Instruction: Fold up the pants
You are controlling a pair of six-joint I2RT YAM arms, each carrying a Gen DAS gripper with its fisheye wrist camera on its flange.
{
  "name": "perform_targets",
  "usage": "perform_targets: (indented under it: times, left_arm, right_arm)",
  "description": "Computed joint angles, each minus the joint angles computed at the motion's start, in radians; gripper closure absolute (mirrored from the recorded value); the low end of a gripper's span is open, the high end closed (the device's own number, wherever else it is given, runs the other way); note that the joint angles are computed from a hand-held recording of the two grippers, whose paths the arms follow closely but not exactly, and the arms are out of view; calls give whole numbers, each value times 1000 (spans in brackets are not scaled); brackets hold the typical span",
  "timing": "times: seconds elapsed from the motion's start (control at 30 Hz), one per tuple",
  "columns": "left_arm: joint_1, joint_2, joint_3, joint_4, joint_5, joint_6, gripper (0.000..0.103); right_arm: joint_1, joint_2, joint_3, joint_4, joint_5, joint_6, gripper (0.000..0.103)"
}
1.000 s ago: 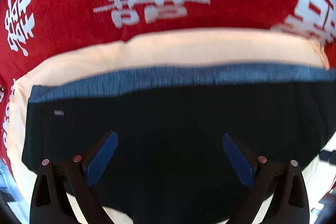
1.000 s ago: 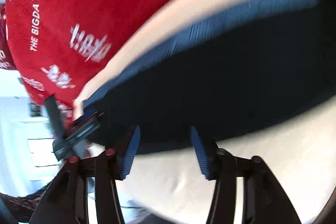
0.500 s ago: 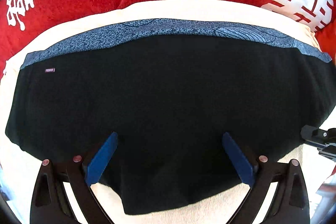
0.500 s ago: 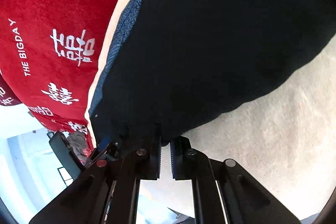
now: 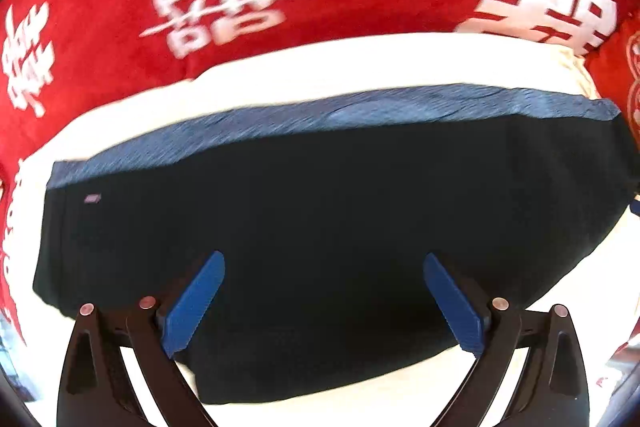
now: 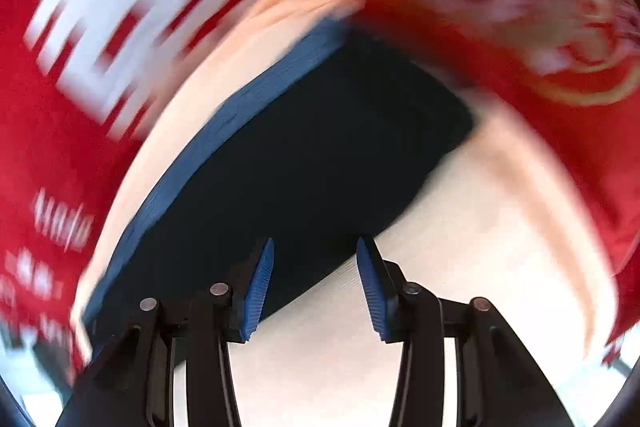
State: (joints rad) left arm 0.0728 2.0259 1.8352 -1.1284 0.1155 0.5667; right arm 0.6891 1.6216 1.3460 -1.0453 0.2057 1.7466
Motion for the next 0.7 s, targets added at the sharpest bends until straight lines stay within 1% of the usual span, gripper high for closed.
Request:
perform_targets:
  times: [0.03, 0.07, 0.1, 0.13, 0.17, 0.2, 0.23, 0.3, 0.37, 0.4, 0.47, 0.5, 0.53, 0.57, 0.6, 0.63, 0.7]
  left_arm:
    - [-16, -13, -24, 13, -2, -9, 2]
    - [-38, -13, -27, 18, -8, -23, 2]
    - [-73, -19, -43, 28, -15, -53, 2]
    - [-96, -21, -47, 31, -14, -75, 2]
    - [-121, -22, -47, 34, -6, -97, 2]
    - [-140, -16, -38, 34, -3, -113, 2]
    - [-169, -20, -39, 34, 5, -134, 2]
    - [-220, -28, -50, 46, 15, -160, 2]
    - [-269, -29, -64, 60, 22, -177, 2]
    - [-298, -35, -75, 63, 18, -189, 2]
    - [-354, -32, -118, 85, -30, -198, 2]
    - [-373, -32, -131, 83, -55, -206, 2]
    - [-378, -29, -146, 93, -64, -217, 2]
    - [-370, -33, -153, 102, -49, -233, 2]
    - [-366, -27, -143, 89, -43, -239, 2]
    - [-360, -22, -136, 80, -35, -242, 2]
    - [-362, -21, -132, 75, -42, -243, 2]
  right_arm:
    - [-28, -52, -79, 49, -6, 10, 57]
    - [-45, -76, -120, 80, -12, 13, 61]
    - [-66, -100, -158, 116, -14, 0, 84]
    - [-83, -105, -163, 129, -23, -29, 85]
    - [-85, -101, -146, 114, -16, -58, 88]
    - [-81, -90, -110, 86, 7, -111, 94]
    - [-76, -91, -75, 41, 37, -177, 94]
    - [-59, -67, -4, -9, 87, -265, 94]
    - [-73, -85, -30, 4, 75, -287, 94]
    - [-87, -104, -77, 31, 45, -279, 94]
    - [-127, -163, -214, 117, -42, -258, 85]
    - [-122, -204, -267, 165, -31, -239, 84]
    - [-116, -217, -270, 151, -25, -229, 79]
    - [-106, -193, -223, 79, -18, -223, 71]
    - [-97, -158, -176, 5, -11, -211, 50]
    - [-74, -152, -147, -57, 9, -170, 46]
    - [-39, -180, -140, -96, 31, -100, 46]
